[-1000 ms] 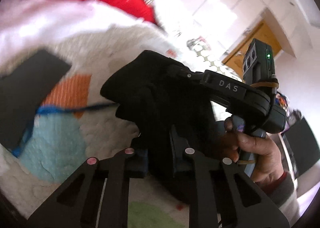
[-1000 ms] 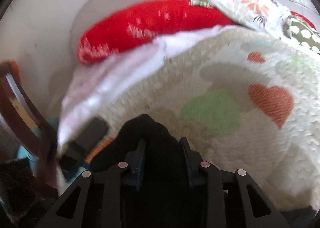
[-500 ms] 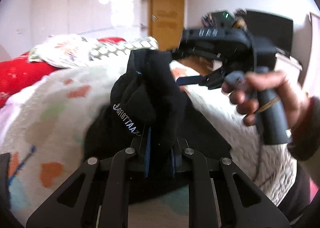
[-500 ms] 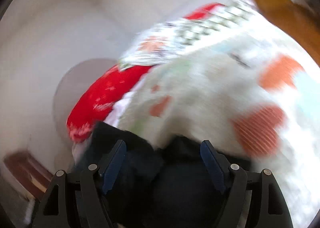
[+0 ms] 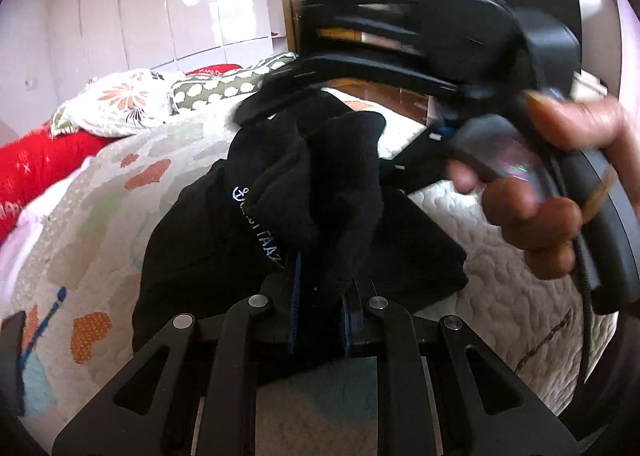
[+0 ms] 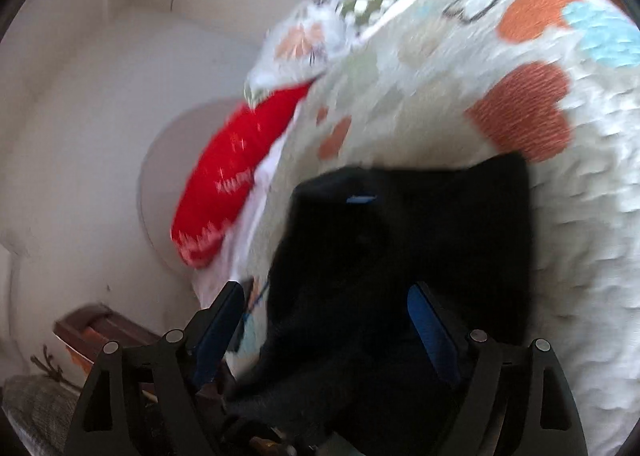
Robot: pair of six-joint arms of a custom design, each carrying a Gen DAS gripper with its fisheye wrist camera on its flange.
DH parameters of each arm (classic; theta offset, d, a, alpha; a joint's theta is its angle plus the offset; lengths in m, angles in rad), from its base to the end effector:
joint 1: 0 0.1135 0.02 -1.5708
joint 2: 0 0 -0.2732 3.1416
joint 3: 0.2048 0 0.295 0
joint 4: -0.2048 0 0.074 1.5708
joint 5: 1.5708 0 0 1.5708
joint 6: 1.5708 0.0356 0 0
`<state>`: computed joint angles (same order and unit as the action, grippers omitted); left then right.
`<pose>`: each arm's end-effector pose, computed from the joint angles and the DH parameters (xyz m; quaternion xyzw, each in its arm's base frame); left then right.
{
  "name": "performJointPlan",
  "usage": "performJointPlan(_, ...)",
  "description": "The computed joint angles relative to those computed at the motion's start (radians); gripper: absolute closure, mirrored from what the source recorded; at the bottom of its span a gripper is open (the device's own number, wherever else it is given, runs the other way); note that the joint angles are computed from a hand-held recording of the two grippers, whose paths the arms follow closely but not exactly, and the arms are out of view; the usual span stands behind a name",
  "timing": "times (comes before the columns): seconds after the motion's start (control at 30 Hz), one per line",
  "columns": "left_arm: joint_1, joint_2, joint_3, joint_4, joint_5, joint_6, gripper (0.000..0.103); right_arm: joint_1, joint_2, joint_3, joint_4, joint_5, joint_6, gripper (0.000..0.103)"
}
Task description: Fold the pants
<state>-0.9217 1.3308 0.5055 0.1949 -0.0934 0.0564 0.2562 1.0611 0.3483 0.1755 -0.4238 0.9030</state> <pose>0.1740 -0.2238 0.1428 0.3997 0.7961 -0.1520 0.4283 0.2245 0.0739 0.1540 0.1716 0.8389 0.4175 0.3040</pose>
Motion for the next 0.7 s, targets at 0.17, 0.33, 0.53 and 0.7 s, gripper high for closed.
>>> performJointPlan(0.17, 0.025, -0.065, -0.001, -0.065, 0.026, -0.005, 0.087, 0.087, 0.144, 0.17, -0.151, 0.127, -0.145, 0.062)
performJointPlan(0.33, 0.171, -0.292, -0.059, -0.138, 0.225, -0.012, 0.056, 0.092, 0.013, 0.189, -0.274, 0.189, -0.311, 0.072)
performJointPlan(0.53, 0.242, -0.282, -0.069, -0.132, 0.215, -0.019, 0.042, 0.113, 0.023, 0.168, -0.539, 0.483, -0.391, 0.056)
performJointPlan(0.7, 0.272, -0.21, -0.022, -0.136, 0.211, -0.053, 0.042, 0.037, -0.268, 0.072, -0.618, 0.468, -0.326, 0.051)
